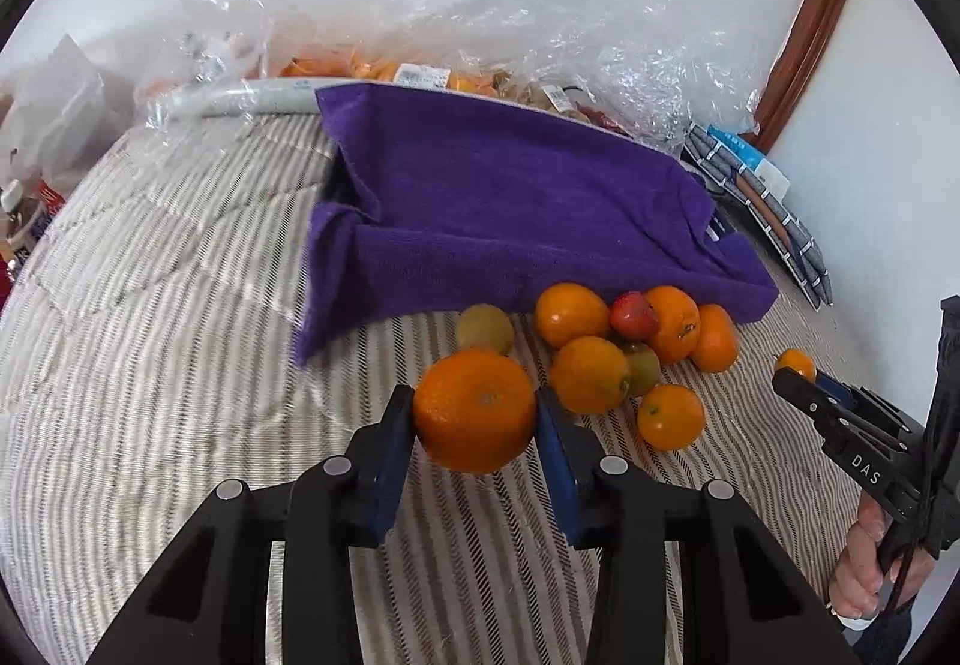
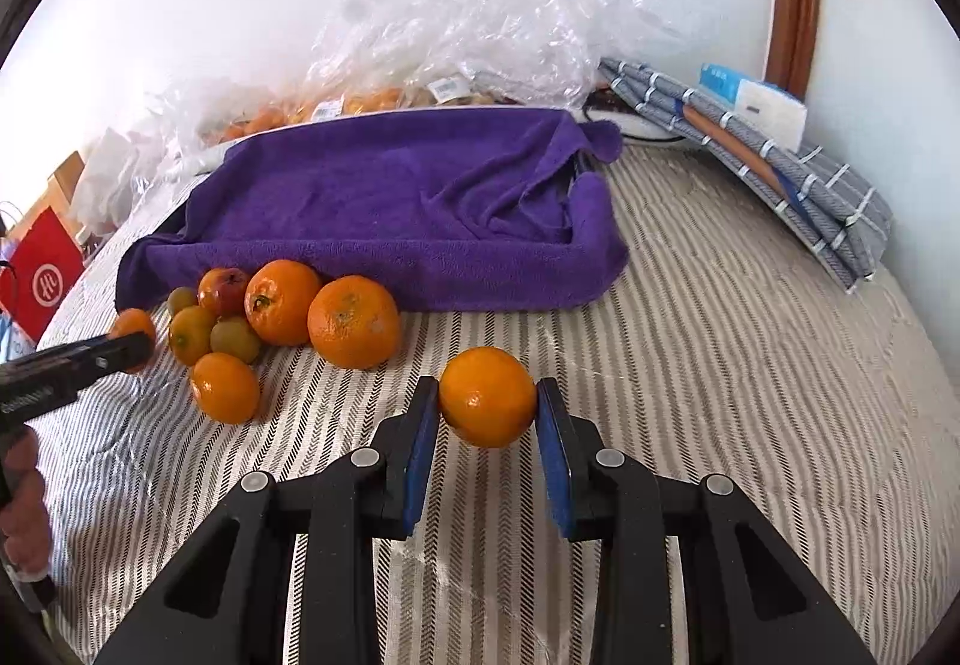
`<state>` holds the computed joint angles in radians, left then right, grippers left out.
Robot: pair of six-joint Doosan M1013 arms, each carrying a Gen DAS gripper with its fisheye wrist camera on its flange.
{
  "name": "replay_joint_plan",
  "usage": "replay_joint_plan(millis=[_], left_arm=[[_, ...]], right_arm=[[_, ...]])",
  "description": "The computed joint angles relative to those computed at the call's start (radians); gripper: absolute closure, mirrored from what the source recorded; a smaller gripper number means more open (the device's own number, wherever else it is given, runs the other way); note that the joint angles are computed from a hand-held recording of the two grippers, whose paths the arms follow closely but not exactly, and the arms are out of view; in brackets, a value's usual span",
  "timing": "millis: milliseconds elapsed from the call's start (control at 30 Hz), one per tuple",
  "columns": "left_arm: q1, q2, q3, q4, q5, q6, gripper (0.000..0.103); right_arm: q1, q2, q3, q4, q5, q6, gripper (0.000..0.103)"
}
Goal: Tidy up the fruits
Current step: 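Grasp an orange with the right gripper while the left gripper grasps another orange, then carry the held oranges over the purple towel with both grippers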
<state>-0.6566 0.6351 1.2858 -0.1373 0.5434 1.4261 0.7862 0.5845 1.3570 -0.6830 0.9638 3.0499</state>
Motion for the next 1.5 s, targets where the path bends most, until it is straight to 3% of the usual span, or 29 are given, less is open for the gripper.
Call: replay_joint_plan(millis=[200,333,467,767,1100,1500], left_arm=[[0.017,-0.036,0.005,-0.004,-0.020,-0.021,0.065],[0.019,-0.043,-0.019,0.058,-0.021,-0.063,0.065],[0.027,-0.033,-0.062,0.039,-0.007,-0.053,0.065],[0.019,0.032,-0.198,0.116,-0.001,-0.116,0.065],[0.021,0.150,-0.365,0.104,0.073,-0.094,0.065],[0.027,0.282,-0.527,0.064,0.271,-0.059,0.065]], right_arm=[[0.008,-0.014,-0.025,-0.022,0.021,0.021,0.071],[0.006,-0.018,-0.059,-0.051,0.035,0.016,0.071],[-0.005,-0.013,-0.099,-0.072,0.043,-0.007,0.071],[-0.049,0.014,-0.182,-0.087,0.048,-0.058,0.071],[-0.107,0.064,-0.215,-0.051,0.023,-0.092,0.071],[-0.152,0.122,-0.219,0.053,-0.017,-0.156,0.071]])
